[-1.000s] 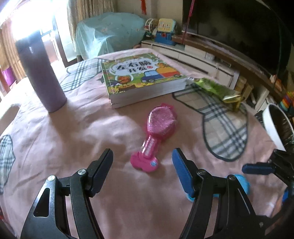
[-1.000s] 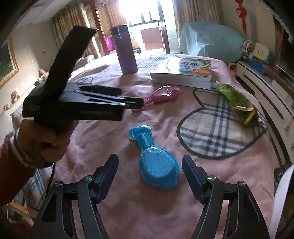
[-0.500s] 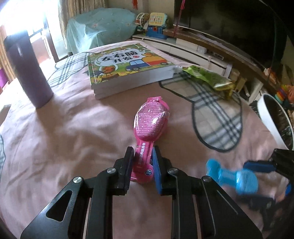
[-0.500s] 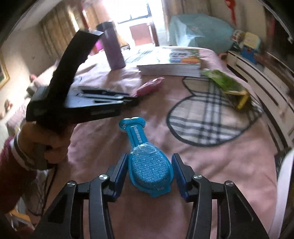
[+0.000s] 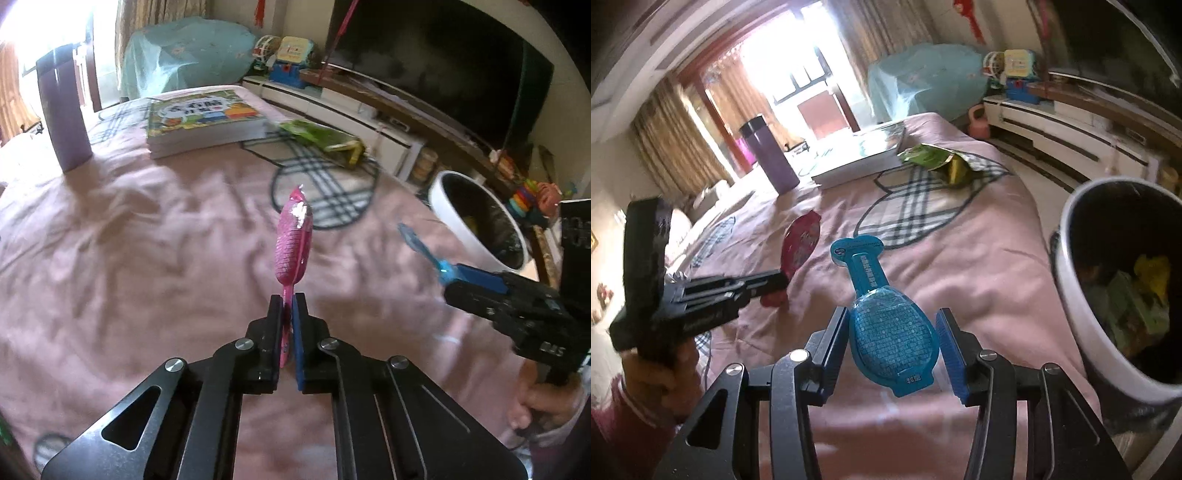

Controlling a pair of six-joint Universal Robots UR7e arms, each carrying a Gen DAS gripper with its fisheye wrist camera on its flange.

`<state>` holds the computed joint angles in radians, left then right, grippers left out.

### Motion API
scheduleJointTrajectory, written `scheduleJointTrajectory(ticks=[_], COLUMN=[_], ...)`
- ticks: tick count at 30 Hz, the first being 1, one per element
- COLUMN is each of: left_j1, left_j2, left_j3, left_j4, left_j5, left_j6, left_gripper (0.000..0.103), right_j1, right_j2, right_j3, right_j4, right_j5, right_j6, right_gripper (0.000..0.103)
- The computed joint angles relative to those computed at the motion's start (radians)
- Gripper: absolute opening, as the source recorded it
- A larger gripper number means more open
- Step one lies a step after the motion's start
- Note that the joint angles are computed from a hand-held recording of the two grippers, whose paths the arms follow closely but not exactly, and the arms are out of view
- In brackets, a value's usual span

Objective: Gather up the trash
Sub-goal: 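Grasp the blue brush with the right gripper while the left grasps the pink brush, then carry both brushes over the bin and open both grippers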

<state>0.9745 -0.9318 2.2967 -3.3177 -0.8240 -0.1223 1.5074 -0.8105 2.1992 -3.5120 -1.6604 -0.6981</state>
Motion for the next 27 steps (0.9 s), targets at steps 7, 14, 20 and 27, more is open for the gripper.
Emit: scheduleJointTrajectory(ticks=[7,14,20,27], left_j1=[-0.042,-0.081,-0.12,-0.155], left_j2=[-0.008,0.01,0.044,0.087], left_j3=[0.05,0.059,0.041,0.005], left_j4=[0.001,0.004,-0.004,0.001], left_j5=[-0.035,-0.043,-0.045,-0.048], left_j6=[-0.07,-0.105,-0.1,-0.084], left_gripper=[0.004,0.003,0.003,0.003], right_j1=[-0.037,-0.061,-0.078,-0.105], right_j2=[-0.027,-0.062,-0.084,-0.134], right_j3=[0.047,0.087,0.115,0.143], right_j4=[-0.022,-0.05,-0.083,-0.104], right_j5=[0.032,0.065,0.078,0.096], right_j6=[0.021,0.028,0.028,0.027], right_gripper=[0.049,0.049,0.049,0.049])
